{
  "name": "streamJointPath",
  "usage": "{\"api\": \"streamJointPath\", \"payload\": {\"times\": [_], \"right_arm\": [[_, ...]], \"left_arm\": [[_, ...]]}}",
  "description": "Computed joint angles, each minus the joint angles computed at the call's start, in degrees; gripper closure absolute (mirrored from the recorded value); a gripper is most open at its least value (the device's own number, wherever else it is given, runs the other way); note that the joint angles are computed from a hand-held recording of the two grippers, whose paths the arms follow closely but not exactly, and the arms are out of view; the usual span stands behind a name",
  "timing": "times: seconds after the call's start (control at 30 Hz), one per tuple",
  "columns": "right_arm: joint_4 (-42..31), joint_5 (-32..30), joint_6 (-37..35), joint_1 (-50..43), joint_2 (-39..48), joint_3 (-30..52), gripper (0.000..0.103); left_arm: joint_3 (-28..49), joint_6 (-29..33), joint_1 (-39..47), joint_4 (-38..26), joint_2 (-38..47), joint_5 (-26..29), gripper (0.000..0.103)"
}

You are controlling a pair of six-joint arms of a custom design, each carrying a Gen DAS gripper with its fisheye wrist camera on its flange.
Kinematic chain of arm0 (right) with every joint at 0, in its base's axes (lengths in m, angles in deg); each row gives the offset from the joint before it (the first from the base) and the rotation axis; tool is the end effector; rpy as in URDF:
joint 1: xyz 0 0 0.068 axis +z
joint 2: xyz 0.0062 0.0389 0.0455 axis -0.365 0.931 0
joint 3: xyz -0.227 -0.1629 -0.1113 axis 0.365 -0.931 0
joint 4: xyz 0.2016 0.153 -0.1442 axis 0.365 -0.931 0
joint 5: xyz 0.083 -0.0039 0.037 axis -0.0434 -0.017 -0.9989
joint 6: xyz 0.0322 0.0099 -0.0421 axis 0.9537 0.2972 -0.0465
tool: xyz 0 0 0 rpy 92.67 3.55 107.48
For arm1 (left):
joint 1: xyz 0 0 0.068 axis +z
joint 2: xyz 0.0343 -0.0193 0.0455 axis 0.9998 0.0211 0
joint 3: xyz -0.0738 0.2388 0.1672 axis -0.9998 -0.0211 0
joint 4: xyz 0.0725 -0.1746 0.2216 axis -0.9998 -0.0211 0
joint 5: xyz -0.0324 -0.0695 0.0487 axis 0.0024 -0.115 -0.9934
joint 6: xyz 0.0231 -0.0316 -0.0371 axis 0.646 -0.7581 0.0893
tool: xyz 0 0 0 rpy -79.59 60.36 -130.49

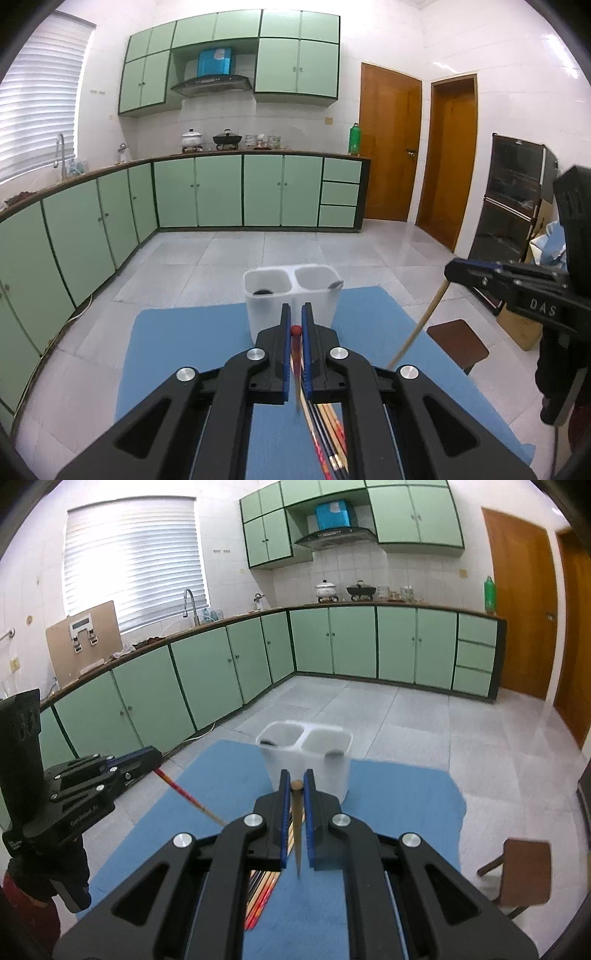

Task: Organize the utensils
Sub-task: 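Insert the wooden chopstick into the holder while the left gripper inserts the red one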

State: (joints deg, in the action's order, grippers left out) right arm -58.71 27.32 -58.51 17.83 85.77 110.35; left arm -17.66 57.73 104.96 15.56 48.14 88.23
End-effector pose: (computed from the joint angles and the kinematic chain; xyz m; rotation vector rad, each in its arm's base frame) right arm 0.2085 0.1464 0.2830 0.0905 2.1069 0.0912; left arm 0.3233 0.0658 0.2671 0.6869 1.9572 -0.4880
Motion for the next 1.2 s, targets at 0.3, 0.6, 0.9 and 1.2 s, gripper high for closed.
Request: {"api": "streamJointPath", "payload": {"times": [0.3,0.6,0.9,1.2], "right_arm": [[-0.7,-6.2,-9.1,-8.4,1.8,9.9,0.097],[5.2,-10.7,-15.7,-17.8,9.2,20.0,0.097],[12.9,-13.5,-16.9,-23.8,19.7,20.9,0.097],[12.7,-15.5,-14.9,-23.8,22.9,18.7,0.092]], "left_arm": [[7.7,-7.1,-3.8,3.0,1.0,1.4,0.098],[17.6,-19.6,-11.4,15.0,5.3,-4.4,0.098],[20.6,-21.1,-18.6,22.5,15.2,-14.3,0.098],[23.7,-18.9,-18.2,16.4,21.9,-14.1,0.083]]}}
